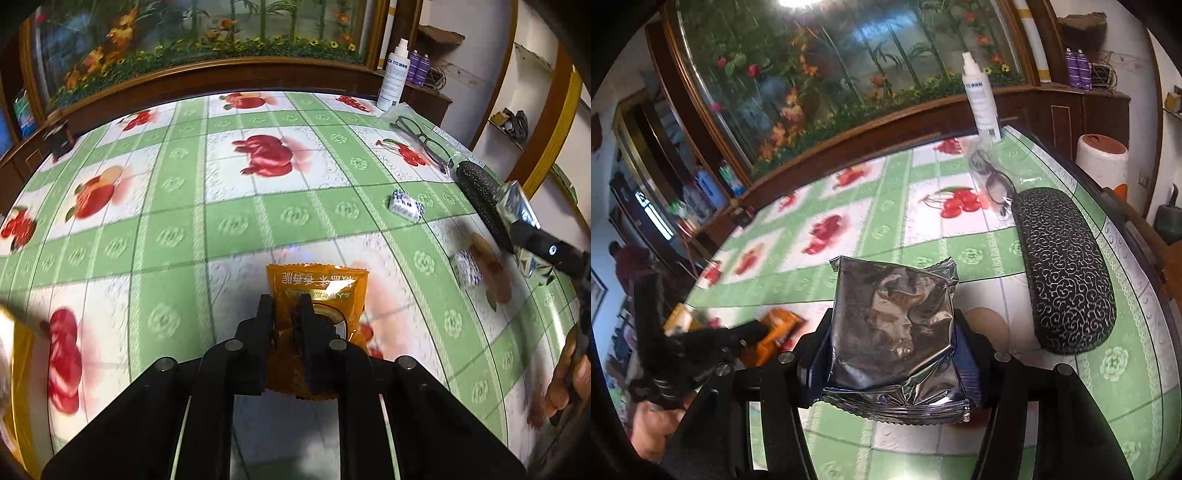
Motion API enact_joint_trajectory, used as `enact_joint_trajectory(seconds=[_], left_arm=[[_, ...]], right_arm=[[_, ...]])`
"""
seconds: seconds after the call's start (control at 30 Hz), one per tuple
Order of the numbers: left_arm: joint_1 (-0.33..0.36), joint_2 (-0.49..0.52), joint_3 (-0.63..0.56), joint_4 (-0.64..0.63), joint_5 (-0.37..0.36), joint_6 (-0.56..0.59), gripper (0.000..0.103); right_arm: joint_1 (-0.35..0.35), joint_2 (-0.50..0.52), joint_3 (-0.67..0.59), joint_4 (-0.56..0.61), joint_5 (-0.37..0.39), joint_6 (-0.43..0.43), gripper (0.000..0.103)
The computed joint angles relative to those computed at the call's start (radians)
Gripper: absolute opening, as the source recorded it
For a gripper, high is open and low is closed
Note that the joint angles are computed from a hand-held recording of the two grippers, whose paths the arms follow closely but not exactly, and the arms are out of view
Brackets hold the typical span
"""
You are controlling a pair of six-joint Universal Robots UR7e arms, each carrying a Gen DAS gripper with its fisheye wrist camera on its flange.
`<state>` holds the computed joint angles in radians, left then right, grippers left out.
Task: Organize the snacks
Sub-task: 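Carry the orange bag and foil bag over the white box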
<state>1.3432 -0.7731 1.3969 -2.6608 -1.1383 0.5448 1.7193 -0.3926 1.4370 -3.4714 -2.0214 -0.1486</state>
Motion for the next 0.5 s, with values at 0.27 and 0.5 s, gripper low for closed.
enact_joint_trajectory(seconds=[0.27, 0.5], left_arm=[[0.017, -0.151, 0.216, -0.144, 0.000, 0.004, 0.008], [0.032, -0.273, 0.357, -0.251, -0.010, 0.021, 0.008]], right_arm=[[0.045, -0.009, 0.107, -0.077, 0.107, 0.021, 0.060], [0.077, 0.032, 0.122, -0.064, 0.151, 0.035, 0.060]])
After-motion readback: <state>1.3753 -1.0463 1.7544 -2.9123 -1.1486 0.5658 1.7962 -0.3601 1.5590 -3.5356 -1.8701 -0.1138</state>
